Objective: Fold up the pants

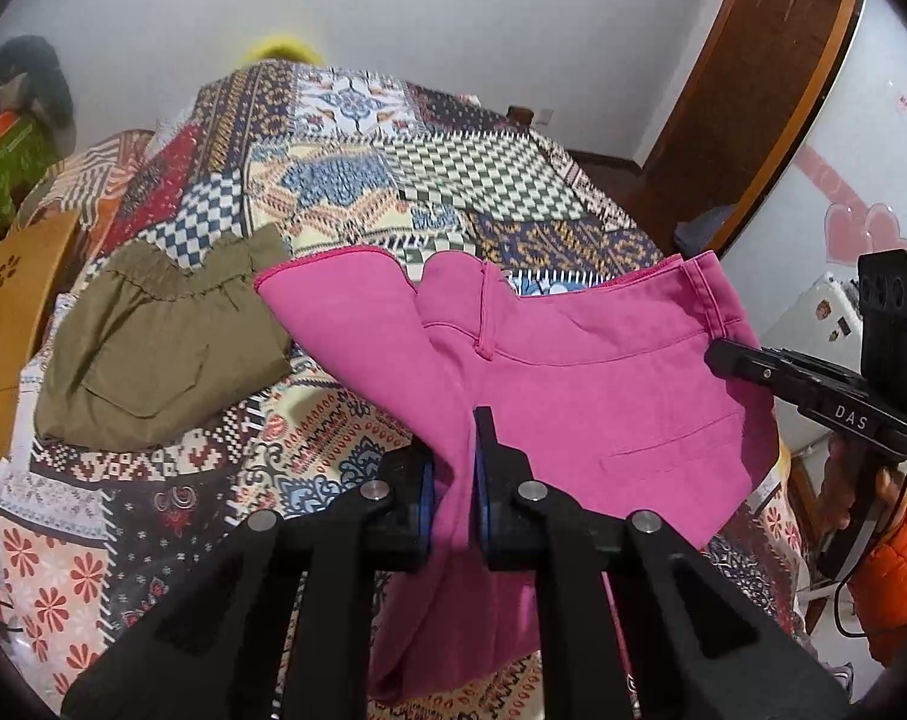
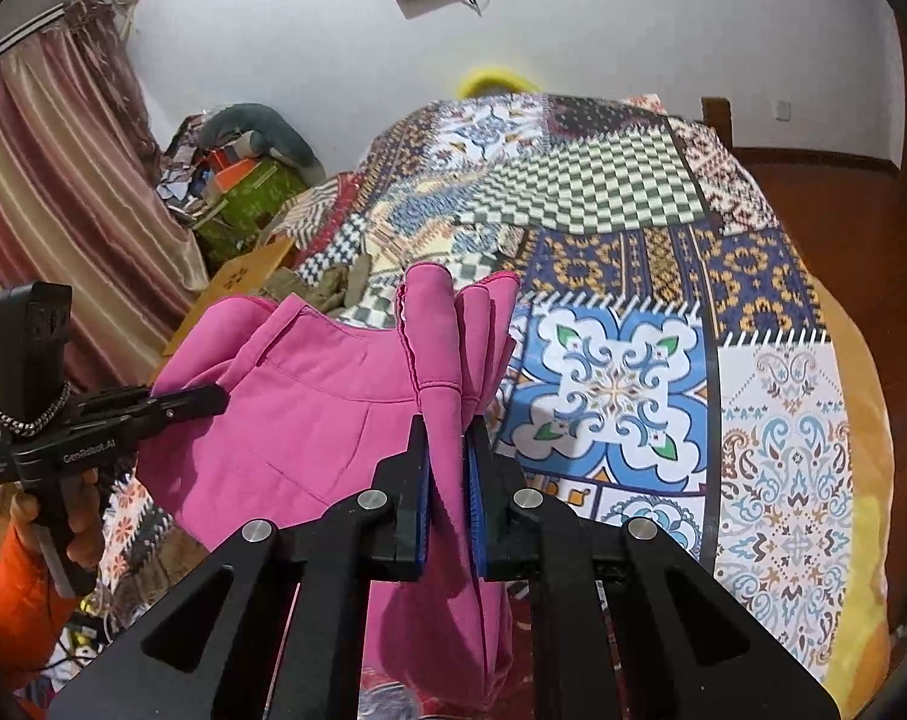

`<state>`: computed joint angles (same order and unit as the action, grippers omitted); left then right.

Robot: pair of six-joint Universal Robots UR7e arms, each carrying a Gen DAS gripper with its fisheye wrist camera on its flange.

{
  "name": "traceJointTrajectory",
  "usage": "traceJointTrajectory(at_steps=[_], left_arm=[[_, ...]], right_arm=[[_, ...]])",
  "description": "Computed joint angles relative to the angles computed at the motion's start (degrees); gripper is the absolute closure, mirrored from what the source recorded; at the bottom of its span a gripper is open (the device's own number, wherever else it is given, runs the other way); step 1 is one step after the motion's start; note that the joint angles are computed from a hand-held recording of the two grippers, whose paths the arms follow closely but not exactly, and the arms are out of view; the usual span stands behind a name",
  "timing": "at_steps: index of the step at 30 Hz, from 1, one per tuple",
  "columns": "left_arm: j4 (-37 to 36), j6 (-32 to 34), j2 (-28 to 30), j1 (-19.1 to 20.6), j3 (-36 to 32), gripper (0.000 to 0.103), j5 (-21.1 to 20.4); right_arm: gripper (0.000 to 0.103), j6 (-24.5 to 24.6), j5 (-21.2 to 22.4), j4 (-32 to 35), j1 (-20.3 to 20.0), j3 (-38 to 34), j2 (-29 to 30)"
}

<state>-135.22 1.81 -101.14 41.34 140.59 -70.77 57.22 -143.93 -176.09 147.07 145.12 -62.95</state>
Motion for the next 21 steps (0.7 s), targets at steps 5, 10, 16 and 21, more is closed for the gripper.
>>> traceJointTrajectory(at_steps=[5,10,16,21], left_arm=[[1.69,0.16,-3.57,-0.63,-0.55,0.093,0.56],[2.69,0.71,-6.5,0.1,-2.04,0.093,1.02],[3.34,2.11,-8.55,1.44,-4.84,0.093,2.18],[2.9,4.33,-8.77,2.84,-8.07,0.093,3.46]], right_arm=[[0.094,-1.32,-0.96,1.8,1.07,-2.5,0.27],[0.094,-5.21,-1.45,1.23,1.14,-5.45,1.76],[0.094,-13.39,-1.75,-3.05,0.58,-9.91,5.23],[0.094,-20.27,-0.83,-8.74,-0.67,-13.25,8.89]])
